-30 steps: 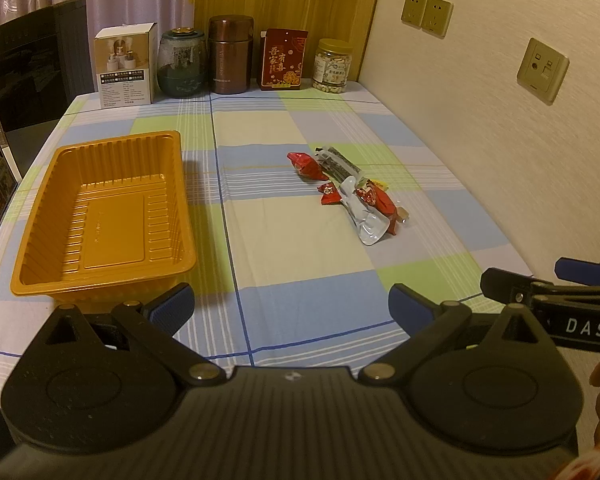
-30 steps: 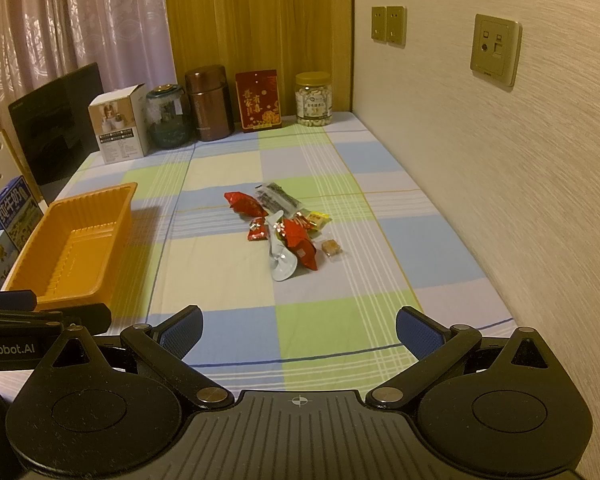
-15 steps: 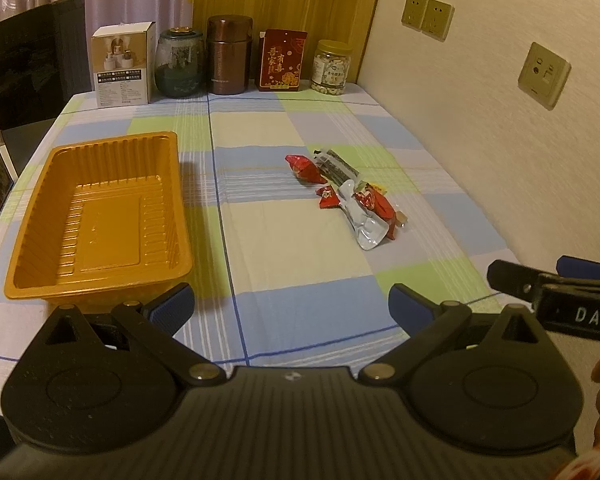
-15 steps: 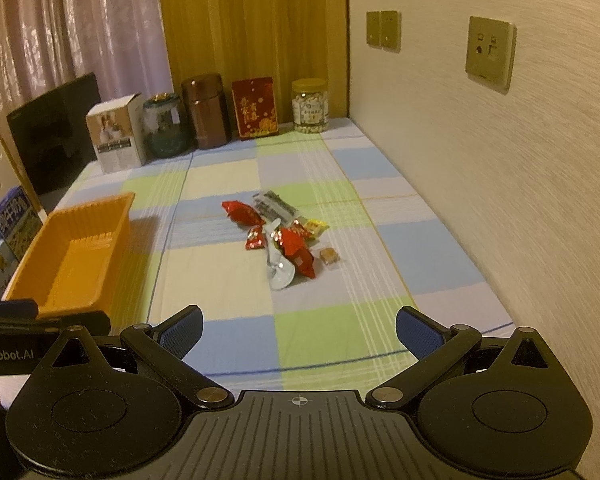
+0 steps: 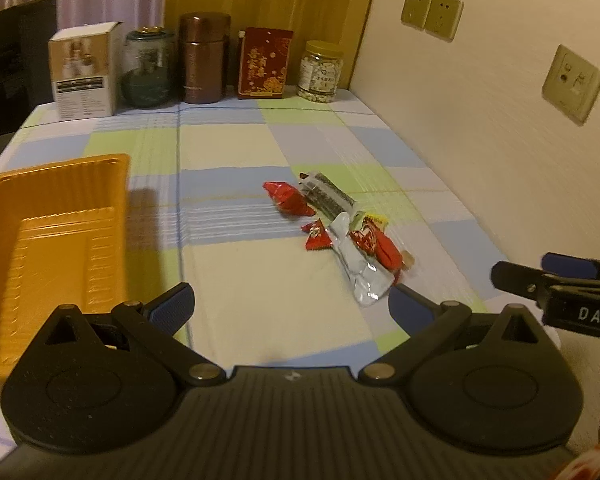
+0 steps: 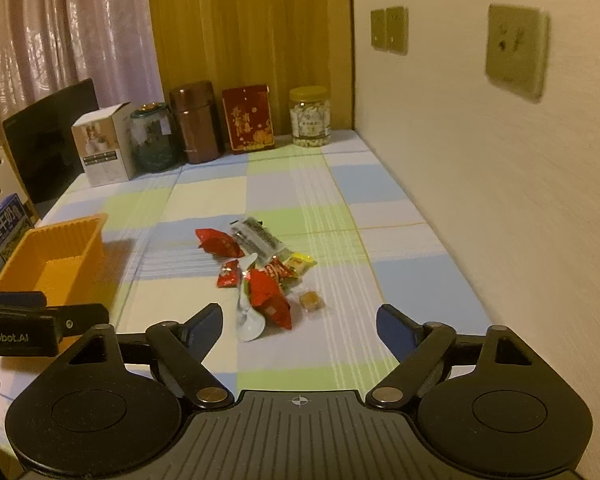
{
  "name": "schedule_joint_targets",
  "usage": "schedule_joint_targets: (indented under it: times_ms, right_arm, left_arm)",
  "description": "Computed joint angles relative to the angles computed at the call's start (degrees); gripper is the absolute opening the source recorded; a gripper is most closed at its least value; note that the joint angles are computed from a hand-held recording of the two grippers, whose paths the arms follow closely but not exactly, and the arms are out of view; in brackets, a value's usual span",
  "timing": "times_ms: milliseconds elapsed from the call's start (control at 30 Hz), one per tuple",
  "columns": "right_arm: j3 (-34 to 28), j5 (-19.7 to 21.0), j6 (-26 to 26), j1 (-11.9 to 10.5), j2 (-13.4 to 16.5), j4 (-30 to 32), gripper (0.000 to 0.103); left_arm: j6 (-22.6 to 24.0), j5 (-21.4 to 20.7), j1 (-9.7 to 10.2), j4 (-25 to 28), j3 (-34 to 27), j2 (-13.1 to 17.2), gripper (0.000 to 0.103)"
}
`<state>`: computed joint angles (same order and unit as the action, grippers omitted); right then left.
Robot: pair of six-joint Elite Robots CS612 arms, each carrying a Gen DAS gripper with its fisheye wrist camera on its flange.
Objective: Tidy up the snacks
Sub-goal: 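Reach the right gripper into the snack pile and grasp the red snack bag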
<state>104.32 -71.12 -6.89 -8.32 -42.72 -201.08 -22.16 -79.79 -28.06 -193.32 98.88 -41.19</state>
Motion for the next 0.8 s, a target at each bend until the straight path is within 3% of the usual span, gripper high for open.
schedule_joint_targets:
  times_ms: [200, 433, 667, 800]
  right_arm:
    - [-5.97, 2.51, -7.18, 0.19, 4.87, 3.4, 0.066]
    - [-11.59, 4.12, -15.31, 0.97, 9.35, 8.43, 0.055]
    - [-15.85, 6.63, -18.64, 1.45, 12.2, 11.68, 0.047]
    - [-16.68, 8.05, -17.04, 1.4, 12.84, 10.84, 0.032]
  left_arm:
    - [3.34, 0.24, 0.35, 1.48, -4.9, 4.15, 0.102]
    - [4.36, 1.33, 0.56, 2.07, -7.82, 6.76, 0.102]
    - [3.96, 0.38, 1.15, 3.12, -9.62, 7.77, 0.102]
    - [3.43, -0.64, 1.58, 3.12, -10.08, 8.09, 0.102]
